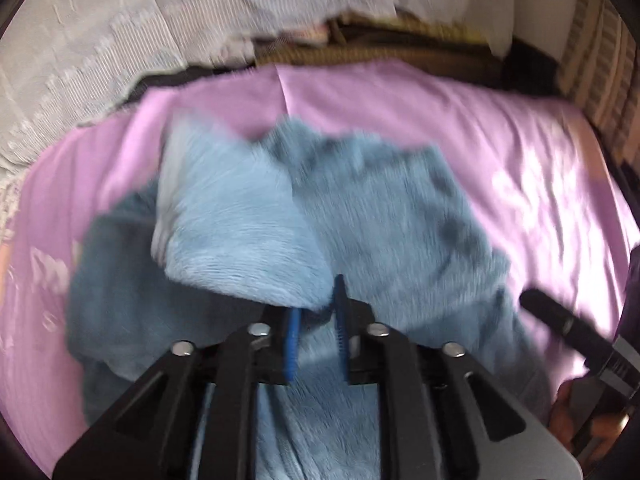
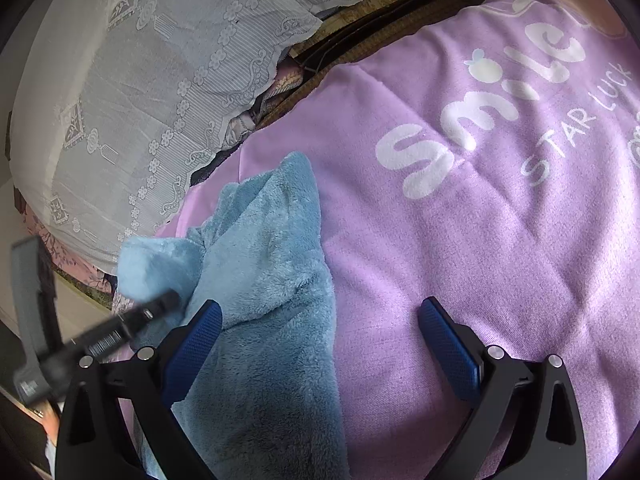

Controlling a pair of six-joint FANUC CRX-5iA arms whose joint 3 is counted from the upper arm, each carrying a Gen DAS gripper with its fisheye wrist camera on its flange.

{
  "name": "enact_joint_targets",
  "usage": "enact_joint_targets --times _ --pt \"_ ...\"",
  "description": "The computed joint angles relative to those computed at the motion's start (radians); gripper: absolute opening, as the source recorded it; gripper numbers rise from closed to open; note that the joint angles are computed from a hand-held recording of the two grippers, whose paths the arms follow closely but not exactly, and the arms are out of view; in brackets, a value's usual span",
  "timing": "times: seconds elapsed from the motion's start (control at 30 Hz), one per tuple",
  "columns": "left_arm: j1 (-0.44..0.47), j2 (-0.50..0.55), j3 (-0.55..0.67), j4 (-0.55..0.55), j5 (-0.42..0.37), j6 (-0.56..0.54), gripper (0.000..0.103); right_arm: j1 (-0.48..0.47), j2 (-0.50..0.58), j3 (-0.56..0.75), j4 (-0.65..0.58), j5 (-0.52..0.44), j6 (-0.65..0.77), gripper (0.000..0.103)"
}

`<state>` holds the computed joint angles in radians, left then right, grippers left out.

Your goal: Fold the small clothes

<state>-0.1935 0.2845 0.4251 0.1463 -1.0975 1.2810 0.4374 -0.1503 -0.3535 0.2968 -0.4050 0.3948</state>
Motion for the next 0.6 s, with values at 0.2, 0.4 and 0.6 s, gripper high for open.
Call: enact_joint_targets --times 0.2,0.4,0.6 --pt "0.068 -0.157 -0.202 0.066 0.138 -0.086 0.084 0.001 0.0 -0.001 0.003 0.0 -0.003 0.1" --pt "0.149 -0.204 -0.202 -0.051 0.203 0.034 0.095 0.002 -0.019 -0.008 0.018 0.001 -0.028 0.098" --pt "0.228 -0.112 -0.088 -0.101 0.119 0.167 0.095 0.024 -0.006 0.081 -0.029 0.021 0.058 0.061"
